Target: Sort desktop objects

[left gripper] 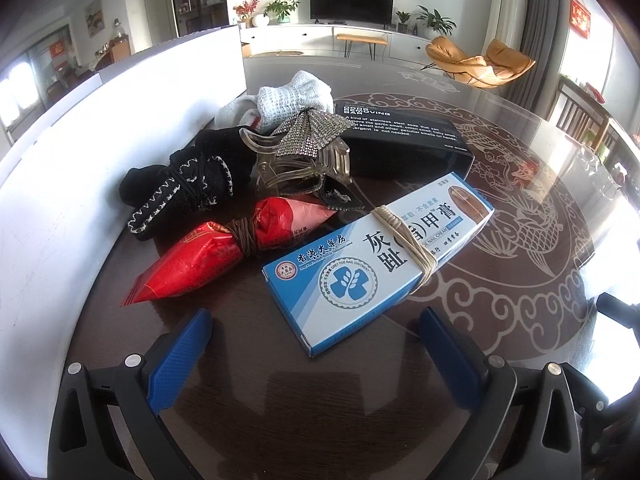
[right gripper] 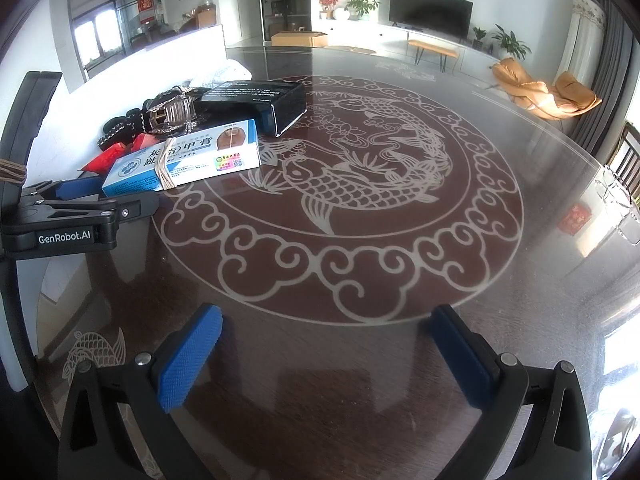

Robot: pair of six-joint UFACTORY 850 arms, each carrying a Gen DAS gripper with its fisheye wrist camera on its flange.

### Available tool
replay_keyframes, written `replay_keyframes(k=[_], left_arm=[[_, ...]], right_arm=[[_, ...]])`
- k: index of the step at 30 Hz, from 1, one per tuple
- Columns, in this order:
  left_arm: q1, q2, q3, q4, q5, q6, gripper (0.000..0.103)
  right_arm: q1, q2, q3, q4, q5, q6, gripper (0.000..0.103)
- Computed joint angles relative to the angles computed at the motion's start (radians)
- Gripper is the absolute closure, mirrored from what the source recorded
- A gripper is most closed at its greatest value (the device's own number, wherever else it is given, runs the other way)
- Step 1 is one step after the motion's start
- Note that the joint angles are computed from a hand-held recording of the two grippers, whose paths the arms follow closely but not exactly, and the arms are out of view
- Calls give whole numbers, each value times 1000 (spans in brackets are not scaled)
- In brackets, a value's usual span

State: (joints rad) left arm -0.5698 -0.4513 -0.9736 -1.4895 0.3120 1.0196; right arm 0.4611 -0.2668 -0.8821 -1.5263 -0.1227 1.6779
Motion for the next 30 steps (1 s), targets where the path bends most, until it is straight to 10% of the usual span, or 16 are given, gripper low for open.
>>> replay_keyframes(k=[30], left_arm=[[0, 1, -1, -6, -1, 7, 0]], right_arm=[[0, -1, 0, -7, 0, 7, 0]])
